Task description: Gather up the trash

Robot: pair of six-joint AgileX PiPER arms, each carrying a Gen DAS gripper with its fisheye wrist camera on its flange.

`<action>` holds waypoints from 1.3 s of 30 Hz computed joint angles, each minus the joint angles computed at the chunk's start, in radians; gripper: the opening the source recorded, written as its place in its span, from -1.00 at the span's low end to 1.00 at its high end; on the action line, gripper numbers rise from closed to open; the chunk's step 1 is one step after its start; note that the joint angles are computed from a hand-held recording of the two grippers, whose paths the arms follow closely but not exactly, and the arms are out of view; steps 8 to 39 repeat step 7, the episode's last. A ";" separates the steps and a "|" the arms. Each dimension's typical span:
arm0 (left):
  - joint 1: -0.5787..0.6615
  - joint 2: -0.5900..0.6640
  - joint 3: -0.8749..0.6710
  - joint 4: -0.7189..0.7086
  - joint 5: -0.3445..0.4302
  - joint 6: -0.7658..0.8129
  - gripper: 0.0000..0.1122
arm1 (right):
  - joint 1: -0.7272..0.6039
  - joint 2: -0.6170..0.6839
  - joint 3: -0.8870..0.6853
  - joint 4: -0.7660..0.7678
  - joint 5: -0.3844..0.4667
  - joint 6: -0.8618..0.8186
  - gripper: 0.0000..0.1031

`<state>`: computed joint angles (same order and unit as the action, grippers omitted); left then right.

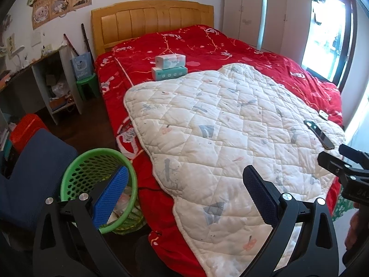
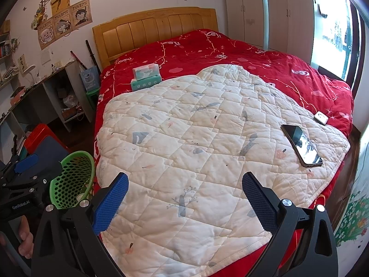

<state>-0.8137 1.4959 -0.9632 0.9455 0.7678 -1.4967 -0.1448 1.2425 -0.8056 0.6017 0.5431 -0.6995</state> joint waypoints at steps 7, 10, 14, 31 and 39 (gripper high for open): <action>-0.003 0.010 -0.005 0.006 -0.001 0.001 0.74 | -0.004 0.003 0.005 0.009 -0.004 -0.008 0.86; -0.003 0.010 -0.005 0.006 -0.001 0.001 0.74 | -0.004 0.003 0.005 0.009 -0.004 -0.008 0.86; -0.003 0.010 -0.005 0.006 -0.001 0.001 0.74 | -0.004 0.003 0.005 0.009 -0.004 -0.008 0.86; -0.003 0.010 -0.005 0.006 -0.001 0.001 0.74 | -0.004 0.003 0.005 0.009 -0.004 -0.008 0.86; -0.003 0.010 -0.005 0.006 -0.001 0.001 0.74 | -0.004 0.003 0.005 0.009 -0.004 -0.008 0.86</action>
